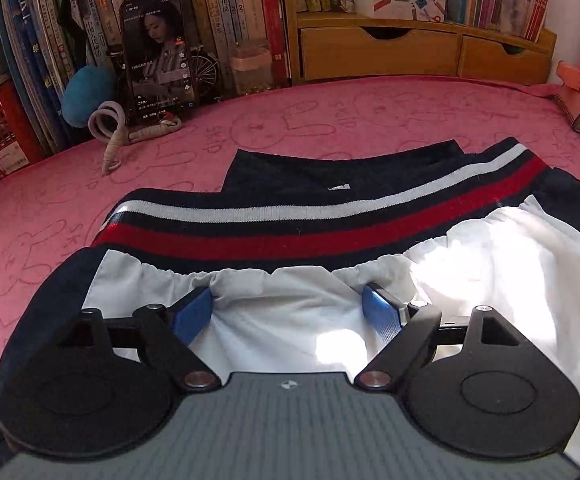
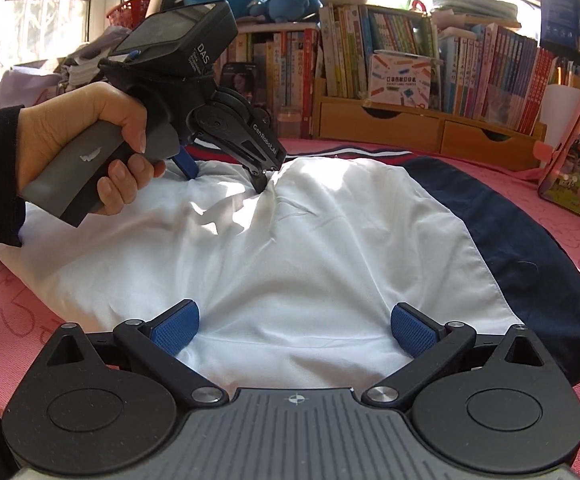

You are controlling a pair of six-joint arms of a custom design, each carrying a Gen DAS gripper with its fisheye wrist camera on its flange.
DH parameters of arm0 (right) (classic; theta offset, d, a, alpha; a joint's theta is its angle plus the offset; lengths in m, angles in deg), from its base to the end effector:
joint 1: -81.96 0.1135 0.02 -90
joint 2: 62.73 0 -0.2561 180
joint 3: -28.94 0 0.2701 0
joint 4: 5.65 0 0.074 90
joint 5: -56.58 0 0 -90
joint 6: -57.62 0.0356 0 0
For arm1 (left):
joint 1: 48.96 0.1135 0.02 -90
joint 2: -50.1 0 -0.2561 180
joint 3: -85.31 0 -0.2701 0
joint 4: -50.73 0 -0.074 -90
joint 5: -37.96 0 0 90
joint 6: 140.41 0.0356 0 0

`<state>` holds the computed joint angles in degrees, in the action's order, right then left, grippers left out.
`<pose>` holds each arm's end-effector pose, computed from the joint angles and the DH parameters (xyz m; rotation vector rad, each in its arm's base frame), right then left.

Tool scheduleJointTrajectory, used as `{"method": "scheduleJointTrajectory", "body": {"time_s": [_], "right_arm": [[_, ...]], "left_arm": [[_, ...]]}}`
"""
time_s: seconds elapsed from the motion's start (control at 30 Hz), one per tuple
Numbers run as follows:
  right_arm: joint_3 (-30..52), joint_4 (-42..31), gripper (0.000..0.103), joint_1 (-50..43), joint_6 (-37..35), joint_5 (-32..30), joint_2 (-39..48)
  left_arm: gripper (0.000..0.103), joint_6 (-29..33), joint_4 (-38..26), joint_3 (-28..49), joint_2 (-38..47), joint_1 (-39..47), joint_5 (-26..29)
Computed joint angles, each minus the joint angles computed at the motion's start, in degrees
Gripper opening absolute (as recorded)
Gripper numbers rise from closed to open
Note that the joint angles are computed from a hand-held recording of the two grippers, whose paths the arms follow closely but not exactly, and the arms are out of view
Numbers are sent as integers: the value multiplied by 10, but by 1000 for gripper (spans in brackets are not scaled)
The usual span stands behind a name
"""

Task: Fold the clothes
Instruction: 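Press and smooth the white jacket body flat with the open left gripper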

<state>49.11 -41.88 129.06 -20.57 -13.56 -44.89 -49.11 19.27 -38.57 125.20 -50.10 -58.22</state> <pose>0.1010 0.0909 0.1430 -0.4547 2.0828 0.2326 0.2793 -0.0017 0.1888 0.0046 2.4487 0.1334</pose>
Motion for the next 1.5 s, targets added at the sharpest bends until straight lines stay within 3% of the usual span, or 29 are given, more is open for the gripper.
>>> {"method": "scheduleJointTrajectory", "body": {"time_s": [0.37,0.57,1.03,1.23,1.37,1.5], "right_arm": [[3,-6,103,-1,2,-1,-2],[5,-8,103,2,5,2,1],[7,-6,103,3,8,5,7],[6,-13,103,3,10,4,0],[5,-17,103,6,11,6,-6],[5,-17,103,11,15,10,-6]], "left_arm": [[92,11,40,-5,17,-1,-16],[103,20,62,-3,35,9,-14],[103,-3,53,28,59,23,7],[92,-58,1,81,65,68,66],[92,-19,11,15,-26,62,61],[92,55,-3,-106,-214,64,55]]}}
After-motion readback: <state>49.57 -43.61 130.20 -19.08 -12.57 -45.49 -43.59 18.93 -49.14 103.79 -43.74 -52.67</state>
